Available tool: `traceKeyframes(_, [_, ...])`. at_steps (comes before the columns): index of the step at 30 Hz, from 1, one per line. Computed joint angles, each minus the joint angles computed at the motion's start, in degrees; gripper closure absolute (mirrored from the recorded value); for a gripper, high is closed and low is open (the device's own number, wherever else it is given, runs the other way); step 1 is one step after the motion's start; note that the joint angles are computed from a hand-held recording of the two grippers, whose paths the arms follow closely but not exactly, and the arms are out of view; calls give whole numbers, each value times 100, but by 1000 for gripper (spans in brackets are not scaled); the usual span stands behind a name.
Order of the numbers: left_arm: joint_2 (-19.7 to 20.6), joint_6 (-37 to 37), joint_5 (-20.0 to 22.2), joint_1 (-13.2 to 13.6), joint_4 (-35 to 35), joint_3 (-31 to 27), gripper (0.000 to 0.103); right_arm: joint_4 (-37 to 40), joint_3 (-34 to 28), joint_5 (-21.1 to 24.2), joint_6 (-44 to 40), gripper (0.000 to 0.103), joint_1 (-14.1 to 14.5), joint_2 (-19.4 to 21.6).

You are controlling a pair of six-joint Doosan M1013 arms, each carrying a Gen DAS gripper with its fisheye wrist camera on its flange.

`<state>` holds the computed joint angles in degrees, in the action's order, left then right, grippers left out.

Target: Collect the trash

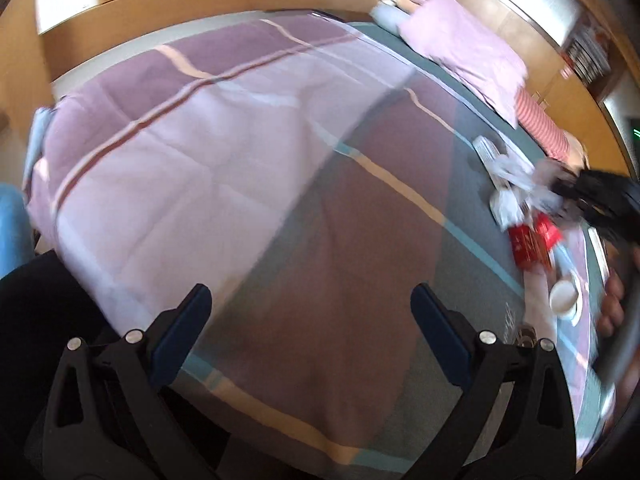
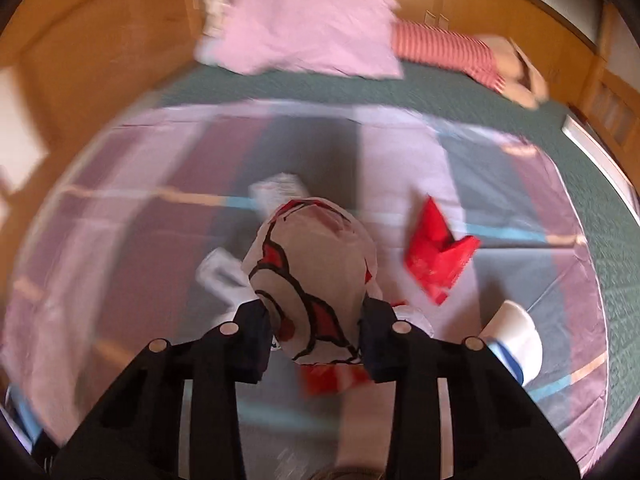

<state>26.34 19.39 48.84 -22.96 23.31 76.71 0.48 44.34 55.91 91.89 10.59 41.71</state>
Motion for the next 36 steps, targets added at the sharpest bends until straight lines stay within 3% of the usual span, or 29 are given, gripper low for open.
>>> traceKeyframes(4, [-120, -1200, 156, -27, 741, 164, 4, 1068, 610, 206, -1187, 67, 39, -422])
traceKeyframes(8, [-222, -1833, 147, -54, 1099, 309, 4, 1523, 852, 879, -1915, 64, 129, -466])
traceKeyframes(11, [-179, -1618, 232, -70, 1063, 246, 4, 1708, 902, 1272, -2314, 42, 163, -449])
traceKeyframes(14, [-132, -1409, 255, -65, 997, 183, 4, 2059, 1142, 885, -2455, 25, 51, -637])
traceKeyframes(18, [-120, -1304, 140, -15, 718, 174, 4, 2576, 1268, 38, -1502, 17, -270, -783])
traceKeyframes(21, [-128, -1111, -83, 36, 419, 205, 4, 2052, 1153, -429, 316, 15, -428, -695])
traceKeyframes(24, [-118, -902, -191, 59, 204, 204, 4, 1486, 629, -34, 1672, 15, -505, -305])
traceKeyframes(30, [-112, -895, -251, 61, 159, 209, 4, 1054, -333, 921, 3120, 15, -479, 472])
traceKeyframes(33, [-104, -831, -266, 67, 117, 199, 4, 250, -841, 1300, 3354, 15, -339, 795])
traceKeyframes(36, [-125, -779, -378, 79, 88, 230, 4, -386, -1067, 1560, 2861, 19, -184, 947])
